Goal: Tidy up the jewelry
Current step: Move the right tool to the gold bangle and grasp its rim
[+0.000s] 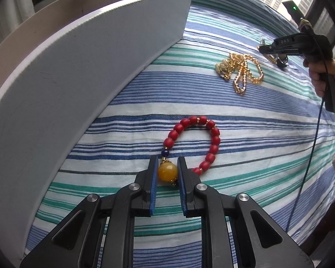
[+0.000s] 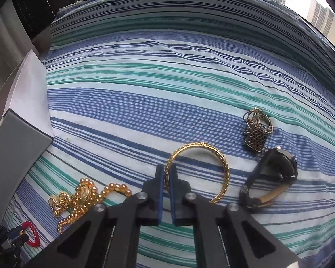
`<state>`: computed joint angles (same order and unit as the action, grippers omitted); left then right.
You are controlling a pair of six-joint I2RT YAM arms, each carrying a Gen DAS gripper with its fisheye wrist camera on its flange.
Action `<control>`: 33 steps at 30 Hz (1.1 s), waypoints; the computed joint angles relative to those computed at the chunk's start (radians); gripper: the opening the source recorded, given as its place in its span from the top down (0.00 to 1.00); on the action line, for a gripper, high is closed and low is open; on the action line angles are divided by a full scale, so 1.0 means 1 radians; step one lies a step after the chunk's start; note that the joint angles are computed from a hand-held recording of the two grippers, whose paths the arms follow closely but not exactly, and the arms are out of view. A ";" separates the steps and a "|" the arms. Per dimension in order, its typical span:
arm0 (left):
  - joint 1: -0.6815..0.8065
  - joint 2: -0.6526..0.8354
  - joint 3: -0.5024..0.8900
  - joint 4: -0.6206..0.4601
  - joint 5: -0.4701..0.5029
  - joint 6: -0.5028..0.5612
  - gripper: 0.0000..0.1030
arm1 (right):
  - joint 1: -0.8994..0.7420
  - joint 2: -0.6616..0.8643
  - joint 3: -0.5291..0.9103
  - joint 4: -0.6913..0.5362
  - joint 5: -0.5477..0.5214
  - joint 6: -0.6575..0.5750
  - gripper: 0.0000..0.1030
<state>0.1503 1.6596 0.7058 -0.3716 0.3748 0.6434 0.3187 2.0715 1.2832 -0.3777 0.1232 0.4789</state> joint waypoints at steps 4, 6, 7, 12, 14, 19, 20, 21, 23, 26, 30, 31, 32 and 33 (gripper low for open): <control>0.035 0.010 0.027 -0.075 0.025 0.038 0.85 | 0.047 -0.167 -0.183 0.013 -0.047 -0.001 0.96; 0.060 0.008 0.031 -0.110 0.035 0.069 0.85 | 0.099 -0.246 -0.270 0.007 -0.066 0.029 0.96; 0.074 0.005 0.030 -0.127 0.038 0.086 0.85 | 0.135 -0.278 -0.305 -0.005 -0.068 0.051 0.96; 0.150 -0.018 0.016 -0.187 0.038 0.174 0.85 | 0.405 -0.391 -0.446 0.002 -0.069 0.196 0.96; 0.176 -0.029 0.009 -0.204 0.034 0.207 0.85 | 0.523 -0.386 -0.450 0.029 -0.058 0.269 0.96; 0.220 -0.041 -0.003 -0.206 0.027 0.232 0.80 | 0.717 -0.293 -0.383 0.058 0.048 0.408 0.93; 0.229 -0.039 0.001 -0.212 0.030 0.236 0.73 | 0.714 -0.284 -0.376 0.063 0.056 0.406 0.93; 0.237 -0.040 0.005 -0.217 0.032 0.237 0.64 | 0.715 -0.285 -0.382 0.076 0.046 0.417 0.88; 0.256 -0.051 0.008 -0.225 0.036 0.241 0.53 | 0.711 -0.322 -0.431 0.127 0.026 0.458 0.67; 0.268 -0.060 0.011 -0.237 0.043 0.253 0.51 | 0.731 -0.428 -0.507 0.144 0.057 0.493 0.66; 0.249 -0.060 -0.009 -0.221 0.033 0.243 0.51 | 0.757 -0.430 -0.477 0.069 0.072 0.453 0.66; 0.246 -0.062 -0.016 -0.216 0.031 0.242 0.51 | 0.758 -0.408 -0.460 0.064 0.070 0.441 0.66; 0.240 -0.074 -0.030 -0.204 0.029 0.237 0.52 | 0.752 -0.368 -0.441 0.081 0.058 0.424 0.66; 0.238 -0.083 -0.040 -0.193 0.027 0.239 0.52 | 0.749 -0.346 -0.432 0.091 0.050 0.413 0.66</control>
